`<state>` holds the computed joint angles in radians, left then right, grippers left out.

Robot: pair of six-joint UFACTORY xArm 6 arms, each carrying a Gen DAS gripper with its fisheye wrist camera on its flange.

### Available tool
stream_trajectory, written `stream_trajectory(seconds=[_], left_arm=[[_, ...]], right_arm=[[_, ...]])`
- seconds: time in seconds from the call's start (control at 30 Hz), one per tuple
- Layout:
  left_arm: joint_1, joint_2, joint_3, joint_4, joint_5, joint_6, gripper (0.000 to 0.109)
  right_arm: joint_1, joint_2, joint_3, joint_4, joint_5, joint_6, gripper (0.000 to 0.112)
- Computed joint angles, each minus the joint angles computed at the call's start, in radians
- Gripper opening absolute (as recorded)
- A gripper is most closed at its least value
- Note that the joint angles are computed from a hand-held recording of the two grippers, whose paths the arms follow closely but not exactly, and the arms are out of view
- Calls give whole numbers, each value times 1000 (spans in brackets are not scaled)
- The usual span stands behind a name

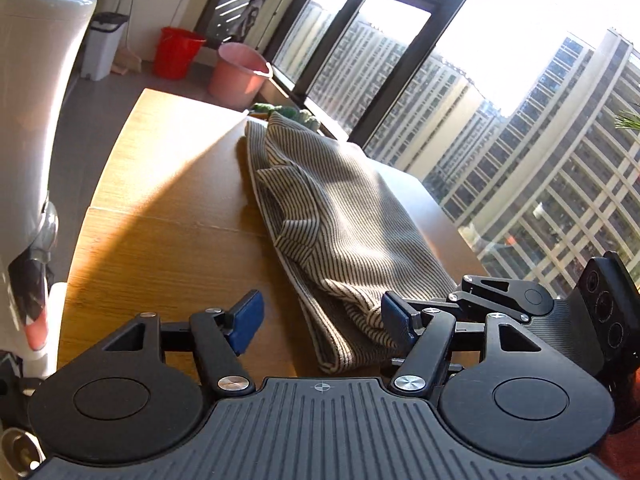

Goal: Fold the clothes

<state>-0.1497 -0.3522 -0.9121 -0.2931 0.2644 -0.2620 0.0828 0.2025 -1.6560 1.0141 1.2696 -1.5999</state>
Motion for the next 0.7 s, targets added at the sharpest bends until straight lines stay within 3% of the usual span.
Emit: stream_trajectory(seconds=[0.03,0.17,0.27,0.37,0.43,0.53,0.7], left_arm=[[2,3,-5,5,-2,-5,74],[2,16,-17,12,5,-27,77],[-5,31,-26,-5,8,-16,80],[-6,28,-24,32,22,-51,84],[-1,21,-20,62,31,-81,88],[15,6,-9,95,41,-130,91],[25,-6,-8,91,63,-114,94]], right_arm=[[-11,9,-20,5,21,21,46],[-34,40,-82,4,53,104,24],[-15,29,-40,-54,1,127,24],[-9,11,6,-30,-20,105,25],[-16,9,-10,-31,2,73,30],[-21,-23,8,-51,-5,-65,66],[22,-78,109,-102,-131,-291,66]])
